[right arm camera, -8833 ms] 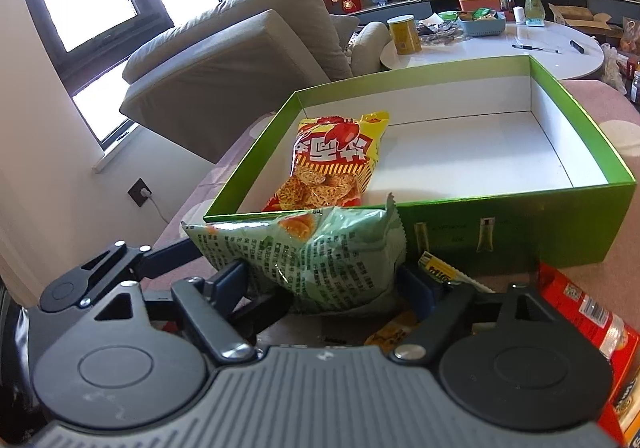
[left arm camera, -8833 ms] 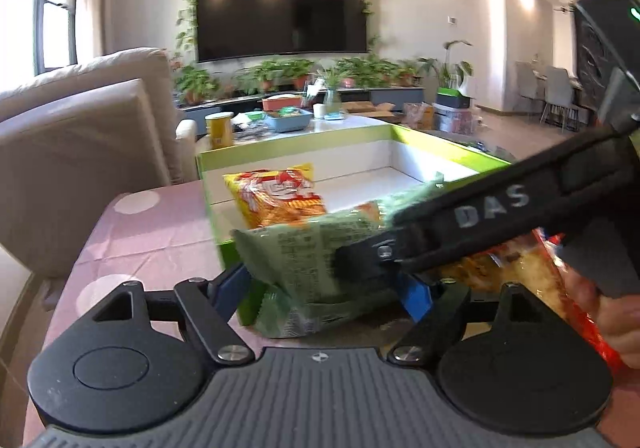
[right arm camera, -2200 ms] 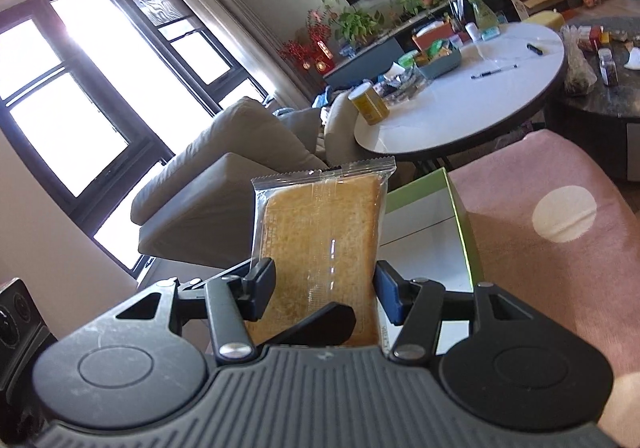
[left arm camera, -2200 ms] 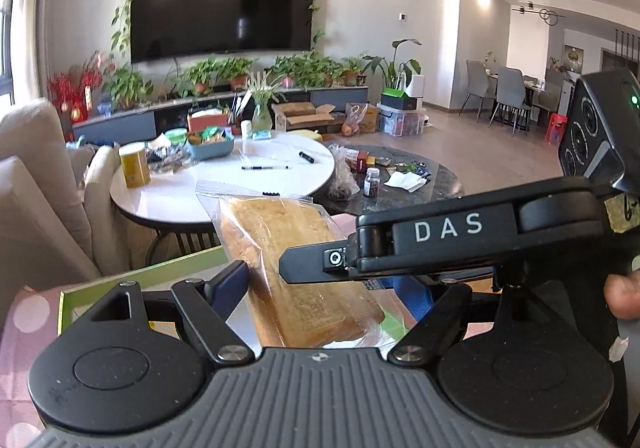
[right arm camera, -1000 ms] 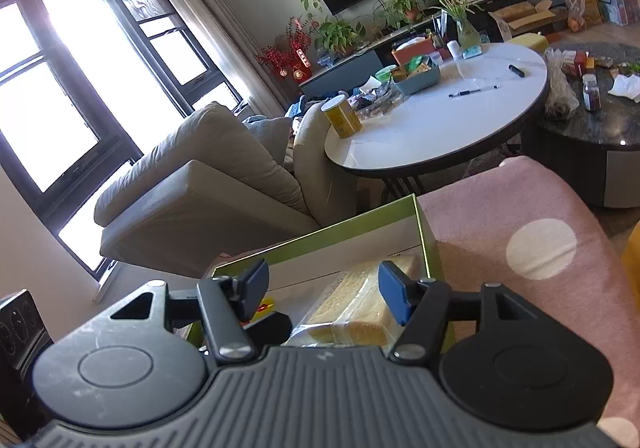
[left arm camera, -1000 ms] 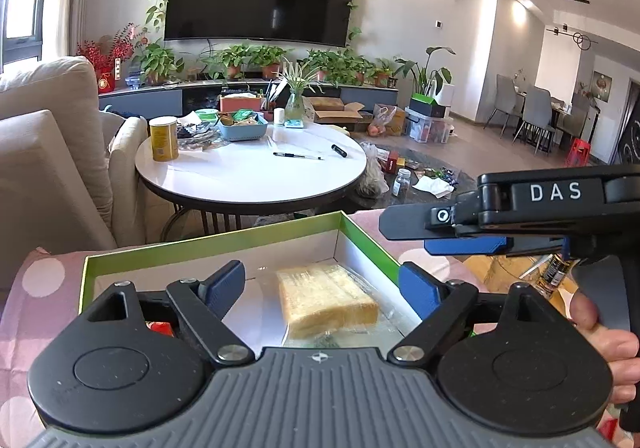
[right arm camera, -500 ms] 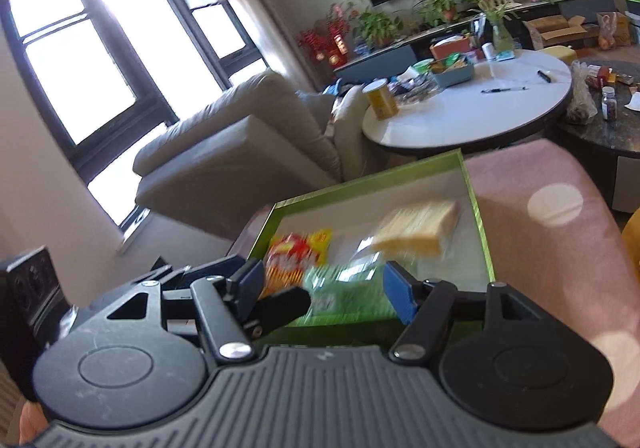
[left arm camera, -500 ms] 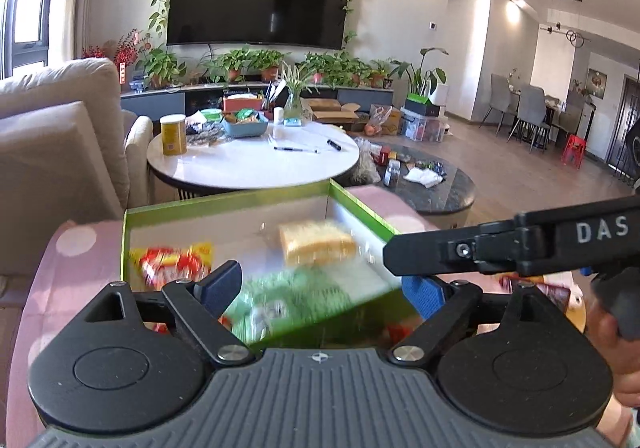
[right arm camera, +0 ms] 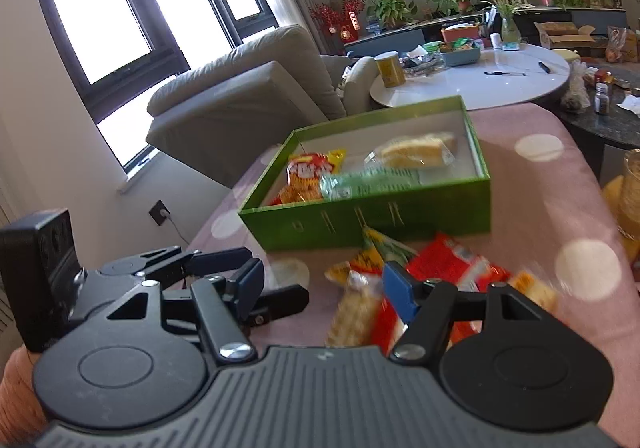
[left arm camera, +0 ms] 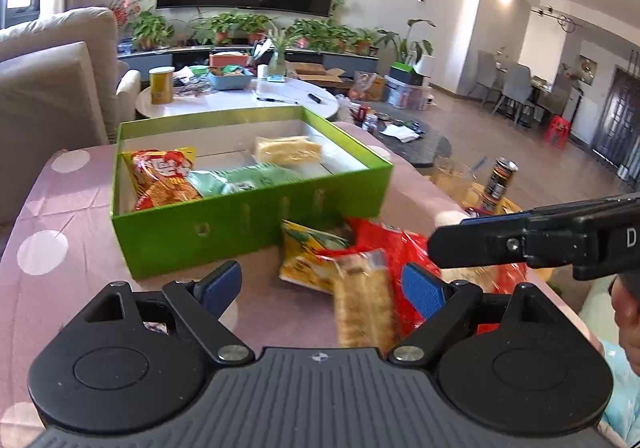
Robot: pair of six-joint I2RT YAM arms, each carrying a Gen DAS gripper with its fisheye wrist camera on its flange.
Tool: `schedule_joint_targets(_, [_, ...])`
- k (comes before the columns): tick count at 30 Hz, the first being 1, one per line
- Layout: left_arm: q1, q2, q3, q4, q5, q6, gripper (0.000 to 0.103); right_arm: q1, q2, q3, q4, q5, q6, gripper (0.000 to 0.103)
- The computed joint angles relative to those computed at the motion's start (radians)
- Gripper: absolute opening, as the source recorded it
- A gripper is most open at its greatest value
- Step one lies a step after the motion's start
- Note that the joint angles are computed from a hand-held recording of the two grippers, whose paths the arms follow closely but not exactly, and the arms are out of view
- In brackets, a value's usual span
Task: Organize snacks
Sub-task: 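Reach the right gripper to the red bread bag and grasp it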
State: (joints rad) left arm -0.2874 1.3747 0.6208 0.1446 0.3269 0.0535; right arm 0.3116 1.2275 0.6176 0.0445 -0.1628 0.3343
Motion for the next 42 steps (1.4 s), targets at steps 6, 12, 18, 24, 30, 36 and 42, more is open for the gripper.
schedule_joint_targets(6, [-0.04,-0.056,-0.056,-0.004,0.008,0.026,0.086,-0.013,-0.132,-0.102,-0.04,0.038,0.019,0.074])
schedule_joint_targets(12, [-0.093,-0.062,-0.077,-0.005,0.028,0.042,0.086,-0.01,-0.272,-0.184,-0.11,0.106,0.027,0.074])
schedule_joint_targets(18, [-0.14,-0.019,-0.073,0.009,-0.008,0.069,0.086,-0.023,-0.109,-0.183,-0.027,0.147,0.071,0.074])
schedule_joint_targets(24, [-0.092,-0.003,-0.066,-0.004,-0.013,0.049,0.086,-0.07,0.039,-0.173,0.118,0.015,0.084,0.073])
schedule_joint_targets(30, [-0.016,-0.019,-0.098,0.025,0.013,0.052,0.086,-0.018,0.127,-0.111,0.143,0.013,0.059,0.071])
schedule_joint_targets(36, [0.05,-0.029,-0.103,0.006,0.089,0.067,0.086,-0.044,0.154,-0.095,0.146,-0.071,0.058,0.071])
schedule_joint_targets(42, [-0.01,0.016,-0.073,0.007,0.087,0.099,0.086,-0.07,0.067,-0.112,0.114,-0.051,0.082,0.071])
